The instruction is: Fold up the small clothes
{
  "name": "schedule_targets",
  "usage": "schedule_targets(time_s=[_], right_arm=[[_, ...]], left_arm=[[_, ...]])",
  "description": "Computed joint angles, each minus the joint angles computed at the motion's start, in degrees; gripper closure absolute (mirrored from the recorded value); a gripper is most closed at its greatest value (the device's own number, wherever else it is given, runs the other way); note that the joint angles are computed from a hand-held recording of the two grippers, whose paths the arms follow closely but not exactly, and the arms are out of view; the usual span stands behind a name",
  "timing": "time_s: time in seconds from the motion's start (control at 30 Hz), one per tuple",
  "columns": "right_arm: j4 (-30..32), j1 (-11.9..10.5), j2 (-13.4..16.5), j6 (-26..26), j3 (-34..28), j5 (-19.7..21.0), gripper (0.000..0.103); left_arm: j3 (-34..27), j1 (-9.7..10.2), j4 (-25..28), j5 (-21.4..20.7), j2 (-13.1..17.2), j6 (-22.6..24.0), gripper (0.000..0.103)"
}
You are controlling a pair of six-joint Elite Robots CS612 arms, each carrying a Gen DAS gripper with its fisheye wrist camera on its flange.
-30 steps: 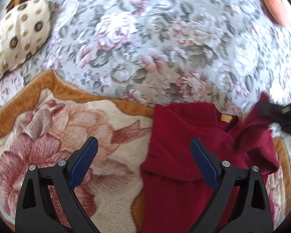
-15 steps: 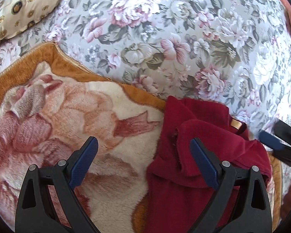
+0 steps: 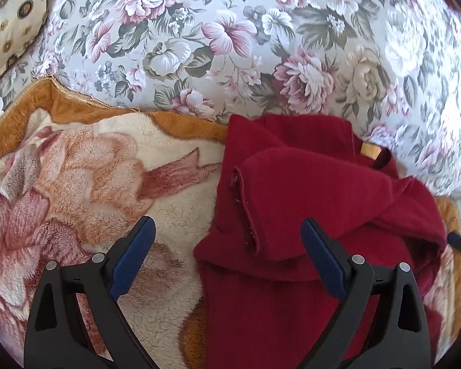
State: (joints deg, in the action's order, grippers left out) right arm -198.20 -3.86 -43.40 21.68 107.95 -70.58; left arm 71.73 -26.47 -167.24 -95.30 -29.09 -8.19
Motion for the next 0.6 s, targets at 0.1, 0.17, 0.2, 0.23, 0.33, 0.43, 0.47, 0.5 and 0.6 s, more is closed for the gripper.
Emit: schedule_targets(time_s=[0.1,0.17,0.2,0.23,0.33,0.43,0.47,0.5,0.6], right_arm=[[-2.32,-0.6,3.33,5.66,-4.08,10.24,0.062],[2.52,-0.01,5.28,5.65,-8.33,13.33,0.062],[4.79,0.31,6.1,5.14,-10.16,14.03,0.062],[7.42,0.68,7.38,4.68,-12.74,15.25,0.062],[11.54,1.03,10.34,5.11,-17.9,19.26,0.062],[13.48,1.5,12.55,4.87,-22.95,21.31,0.062],[12.22,1.67,13.1,5.74,-24.46,21.78,0.062],[10.01,1.63,13.87,7.27,-25.93,22.84,0.062],[9.53,1.98,14.53,10.26,-29.41,21.36,0.062]], left_arm=[[-0.32,0.25,0.45,0.2,0.36,-0.38,0.007],[-0.82,0.67,0.74,-0.23,0.49,-1.24,0.007],[-0.99,0.82,0.58,0.02,0.49,-1.67,0.007],[-1.15,1.01,0.1,0.38,0.49,-2.22,0.007],[-1.82,1.58,-0.55,0.92,0.53,-4.01,0.007],[-2.15,2.05,-1.47,1.0,0.65,-5.0,0.007],[-2.3,2.16,-1.44,0.87,0.72,-5.18,0.007],[-2.5,2.26,-1.37,0.45,0.82,-5.36,0.007],[-3.22,2.45,-0.38,-0.1,1.14,-5.77,0.007]])
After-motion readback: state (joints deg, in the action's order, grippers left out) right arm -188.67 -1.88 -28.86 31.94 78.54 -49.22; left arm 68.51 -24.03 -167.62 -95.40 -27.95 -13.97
